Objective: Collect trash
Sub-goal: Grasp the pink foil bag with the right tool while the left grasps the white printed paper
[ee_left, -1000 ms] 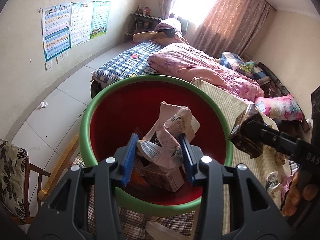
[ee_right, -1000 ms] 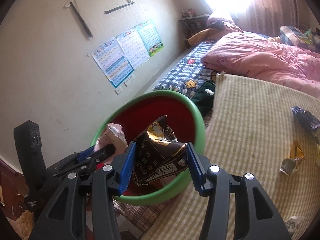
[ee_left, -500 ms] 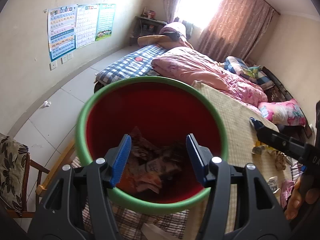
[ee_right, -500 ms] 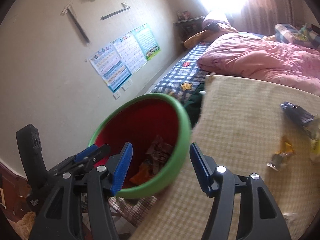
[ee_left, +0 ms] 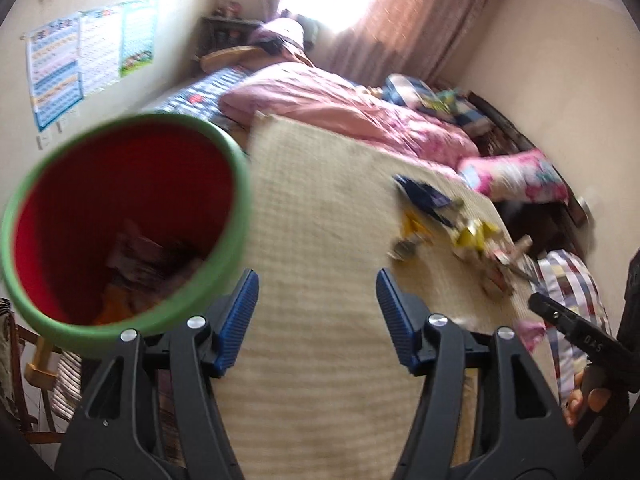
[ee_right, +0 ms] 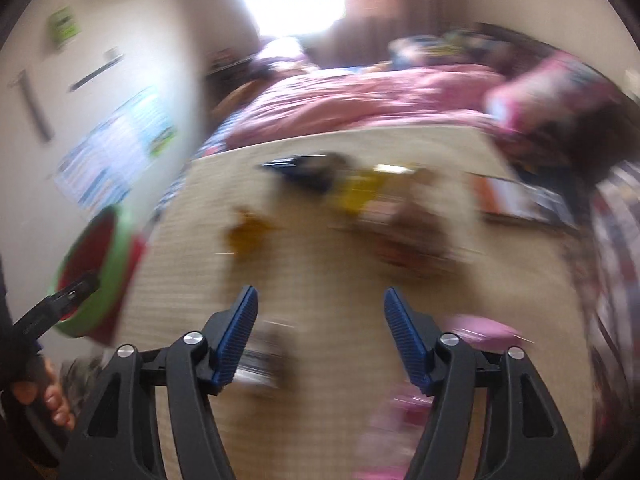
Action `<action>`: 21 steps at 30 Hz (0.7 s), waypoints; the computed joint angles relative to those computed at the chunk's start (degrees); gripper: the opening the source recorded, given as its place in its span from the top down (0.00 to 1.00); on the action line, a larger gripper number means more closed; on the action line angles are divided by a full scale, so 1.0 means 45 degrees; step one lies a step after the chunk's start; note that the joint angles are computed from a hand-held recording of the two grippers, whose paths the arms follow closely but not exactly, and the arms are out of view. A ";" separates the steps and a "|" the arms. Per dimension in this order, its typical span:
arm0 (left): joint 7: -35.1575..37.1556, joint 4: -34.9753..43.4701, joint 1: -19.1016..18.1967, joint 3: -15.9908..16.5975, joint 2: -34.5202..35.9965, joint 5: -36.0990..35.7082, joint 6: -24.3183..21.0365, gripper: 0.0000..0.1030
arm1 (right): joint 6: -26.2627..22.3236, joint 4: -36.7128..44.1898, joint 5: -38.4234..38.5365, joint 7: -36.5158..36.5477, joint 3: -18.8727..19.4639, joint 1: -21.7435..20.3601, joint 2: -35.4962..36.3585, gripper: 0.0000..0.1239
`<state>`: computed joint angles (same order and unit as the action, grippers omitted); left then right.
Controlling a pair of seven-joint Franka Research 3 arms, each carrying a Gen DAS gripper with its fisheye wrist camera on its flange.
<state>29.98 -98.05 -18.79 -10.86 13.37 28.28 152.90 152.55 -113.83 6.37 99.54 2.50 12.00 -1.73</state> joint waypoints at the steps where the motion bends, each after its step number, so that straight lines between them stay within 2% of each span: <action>1: 0.0244 0.0278 -0.0026 -0.0130 0.0241 -0.0190 -0.0124 0.42 | 0.0150 -0.0659 -0.0133 0.0418 -0.0196 -0.0219 -0.0440 0.47; 5: 0.1561 0.2051 -0.0440 -0.0578 0.1635 -0.0946 -0.0775 0.40 | -0.0367 -0.1608 0.1103 -0.0217 -0.0620 -0.0659 -0.1024 0.47; 10: 0.3087 0.3848 -0.1139 -0.0744 0.3028 -0.1537 -0.1041 0.40 | -0.1483 -0.1638 0.3829 -0.2480 -0.0915 -0.0705 -0.0945 0.47; 14: 0.3655 0.5306 -0.1733 -0.0724 0.4093 -0.2167 -0.2387 0.40 | -0.2327 -0.1296 0.4936 -0.4100 -0.0910 -0.0744 -0.0628 0.48; 16: 0.3676 0.5683 -0.1963 -0.0658 0.4400 -0.2413 -0.3045 0.40 | -0.2591 -0.1169 0.5251 -0.4902 -0.0882 -0.0789 -0.0514 0.55; 17: 0.3661 0.5779 -0.2025 -0.0659 0.4493 -0.2567 -0.3272 0.40 | -0.2597 -0.1099 0.5226 -0.5101 -0.0828 -0.0801 -0.0456 0.61; 19: 0.3436 0.5740 -0.2166 -0.0550 0.4540 -0.2674 -0.3429 0.43 | -0.2554 -0.0902 0.5139 -0.5604 -0.0724 -0.0786 -0.0270 0.69; 21: 0.3150 0.5475 -0.2296 -0.0354 0.4351 -0.2452 -0.3365 0.47 | -0.2597 -0.0651 0.5422 -0.6344 -0.0682 -0.0766 -0.0073 0.71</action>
<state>44.15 -73.41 -29.12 -12.46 32.95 17.25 137.76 140.87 -116.76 30.77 70.99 -0.57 8.56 -2.06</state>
